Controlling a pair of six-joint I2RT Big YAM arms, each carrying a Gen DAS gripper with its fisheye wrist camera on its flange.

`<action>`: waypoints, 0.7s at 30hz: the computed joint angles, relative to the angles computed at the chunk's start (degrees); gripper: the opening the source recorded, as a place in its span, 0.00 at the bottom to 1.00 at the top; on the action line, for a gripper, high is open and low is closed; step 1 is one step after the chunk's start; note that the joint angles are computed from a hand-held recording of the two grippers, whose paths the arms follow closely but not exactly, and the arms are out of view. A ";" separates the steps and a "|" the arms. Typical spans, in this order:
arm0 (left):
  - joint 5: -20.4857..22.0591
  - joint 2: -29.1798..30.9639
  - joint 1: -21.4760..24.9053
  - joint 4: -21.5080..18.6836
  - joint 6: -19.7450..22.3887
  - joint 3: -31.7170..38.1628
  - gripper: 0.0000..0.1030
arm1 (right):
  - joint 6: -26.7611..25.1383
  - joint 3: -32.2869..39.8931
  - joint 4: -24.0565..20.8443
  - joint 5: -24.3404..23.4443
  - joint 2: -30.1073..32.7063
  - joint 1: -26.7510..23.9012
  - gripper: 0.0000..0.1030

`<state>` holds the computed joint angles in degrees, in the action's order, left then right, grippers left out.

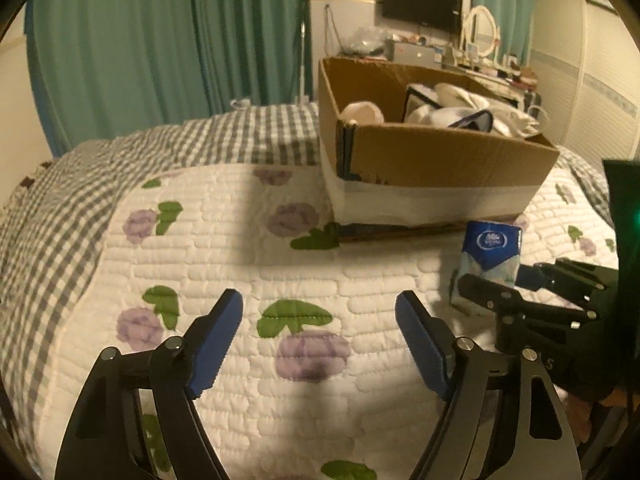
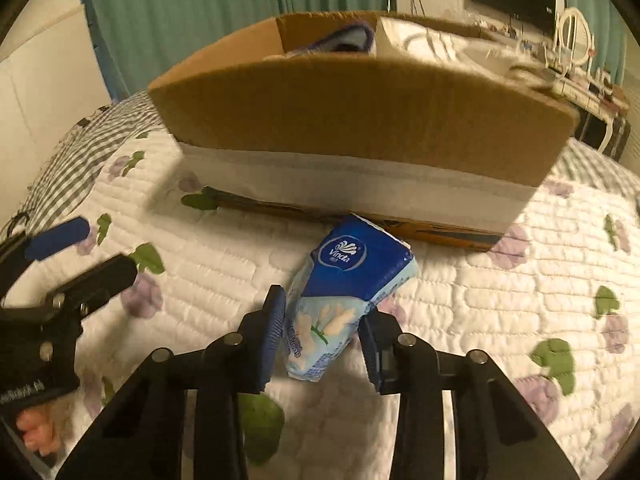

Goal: Organize soft objects
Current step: 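Grasp the blue Vinda tissue pack with the right gripper, then carry the tissue pack over the cardboard box with the right gripper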

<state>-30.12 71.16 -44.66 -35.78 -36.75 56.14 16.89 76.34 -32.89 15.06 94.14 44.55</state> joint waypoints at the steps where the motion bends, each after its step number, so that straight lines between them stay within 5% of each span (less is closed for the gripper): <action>1: 0.43 -0.38 -0.13 -0.32 -0.07 0.09 0.68 | 0.31 -0.85 0.18 0.16 -0.95 0.36 0.34; 4: 1.77 -1.11 -0.36 -2.61 -0.12 1.07 0.56 | 0.85 -2.87 0.48 0.08 -3.93 1.13 0.34; 7: 1.73 -2.93 -1.12 -3.44 -1.21 1.02 0.56 | 0.87 -5.11 1.29 1.53 -7.45 2.43 0.33; 21: -10.52 -10.91 -9.41 -6.94 1.69 4.03 0.55 | 0.30 -9.17 1.21 10.19 -22.37 8.84 0.33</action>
